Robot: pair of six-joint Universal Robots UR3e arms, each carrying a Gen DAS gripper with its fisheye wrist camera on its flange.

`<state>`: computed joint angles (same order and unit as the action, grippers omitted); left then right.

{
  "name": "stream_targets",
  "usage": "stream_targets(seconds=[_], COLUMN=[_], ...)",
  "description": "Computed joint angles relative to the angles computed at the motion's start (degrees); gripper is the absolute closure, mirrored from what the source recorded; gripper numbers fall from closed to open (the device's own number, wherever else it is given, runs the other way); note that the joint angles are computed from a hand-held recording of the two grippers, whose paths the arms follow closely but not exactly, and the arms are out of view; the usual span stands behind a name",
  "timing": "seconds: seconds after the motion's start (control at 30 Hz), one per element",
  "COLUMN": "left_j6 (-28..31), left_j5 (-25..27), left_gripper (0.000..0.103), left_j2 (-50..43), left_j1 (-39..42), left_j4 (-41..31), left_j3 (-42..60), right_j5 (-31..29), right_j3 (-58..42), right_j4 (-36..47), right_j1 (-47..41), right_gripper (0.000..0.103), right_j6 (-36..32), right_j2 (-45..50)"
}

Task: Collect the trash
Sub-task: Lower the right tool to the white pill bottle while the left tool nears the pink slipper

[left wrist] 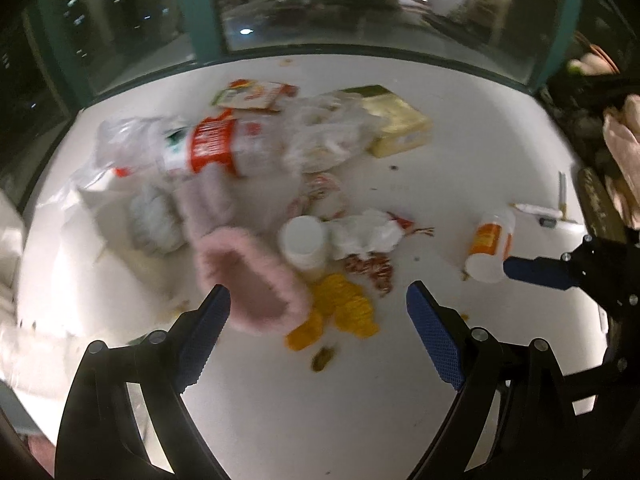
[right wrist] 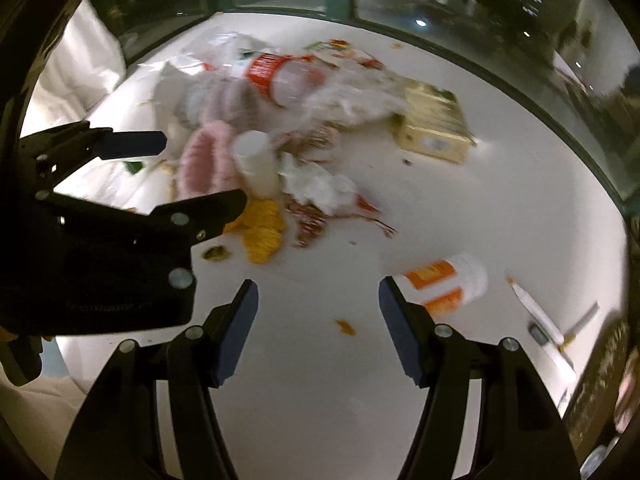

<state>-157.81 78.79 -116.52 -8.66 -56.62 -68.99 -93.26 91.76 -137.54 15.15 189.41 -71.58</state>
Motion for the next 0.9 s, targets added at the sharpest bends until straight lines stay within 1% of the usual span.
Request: stream_targets(seconds=[0.2, 0.4, 0.7, 0.8, 0.9], left_j6=[-0.1, -1.4, -2.9, -1.7, 0.5], left_j5=[0.4, 1.6, 3.7, 4.6, 5.7], left_gripper=[0.016, 0.016, 0.016, 0.016, 0.016], left_j2=[-2.9, -5.7, -11.3, -12.1, -12.2], left_j1=[-2.6, -2.2, -1.9, -1.9, -2.0], left_j4=[0.9, 1.4, 1.5, 3.8, 7.9], left_j3=[2.4, 4.5, 10.6, 10.1, 8.1], right_j5=[-0.4, 0.0, -0.4, -1.6, -3.5], right_j3=[1.8, 0.4, -1.6, -1.7, -1.4], right_j4=[1.0, -0.3, -2.7, -3.1, -3.0], right_j1=[-3.3, -4.5, -5.9, -6.0, -5.7], right_gripper=[0.043, 0.043, 0.043, 0.043, 0.043], right_j6=[2.1, 1.6, 1.8, 2.8, 4.4], right_j2=[-1.1, 1.6, 5.2, 5.5, 5.3])
